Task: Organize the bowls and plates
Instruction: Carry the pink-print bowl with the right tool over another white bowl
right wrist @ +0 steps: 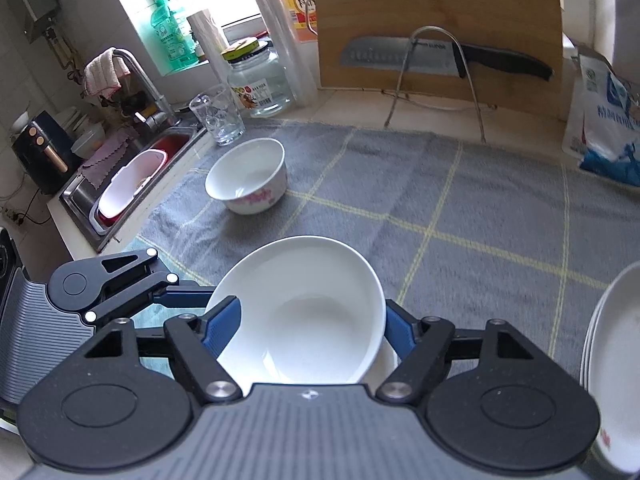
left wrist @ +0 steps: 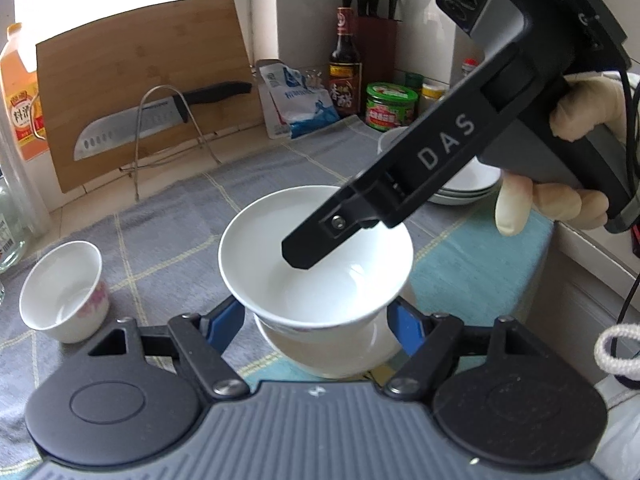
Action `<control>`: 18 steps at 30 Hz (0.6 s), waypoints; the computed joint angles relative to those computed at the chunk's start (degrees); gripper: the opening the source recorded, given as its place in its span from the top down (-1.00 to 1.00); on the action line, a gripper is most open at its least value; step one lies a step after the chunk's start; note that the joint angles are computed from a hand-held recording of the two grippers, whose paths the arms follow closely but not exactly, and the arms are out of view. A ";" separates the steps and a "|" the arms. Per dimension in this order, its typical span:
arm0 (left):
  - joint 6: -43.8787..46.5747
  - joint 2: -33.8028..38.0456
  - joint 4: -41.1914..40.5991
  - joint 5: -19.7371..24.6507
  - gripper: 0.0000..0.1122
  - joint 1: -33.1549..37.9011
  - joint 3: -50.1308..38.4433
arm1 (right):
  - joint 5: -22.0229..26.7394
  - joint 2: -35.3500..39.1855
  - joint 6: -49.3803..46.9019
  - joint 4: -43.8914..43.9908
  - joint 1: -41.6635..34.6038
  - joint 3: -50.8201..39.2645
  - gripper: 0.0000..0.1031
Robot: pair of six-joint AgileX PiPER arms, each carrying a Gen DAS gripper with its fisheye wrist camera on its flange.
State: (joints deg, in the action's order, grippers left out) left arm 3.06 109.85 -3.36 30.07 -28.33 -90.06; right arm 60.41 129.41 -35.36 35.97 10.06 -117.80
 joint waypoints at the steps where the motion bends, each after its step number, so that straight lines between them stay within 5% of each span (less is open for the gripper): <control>1: 0.21 -0.04 -0.24 0.30 -0.39 -0.07 -0.01 | -0.32 -0.41 -0.23 0.20 -0.17 1.02 -0.56; 18: -0.88 2.15 1.07 3.19 -0.39 -1.18 -2.21 | -1.82 -1.45 -2.57 1.68 -1.35 6.14 -0.56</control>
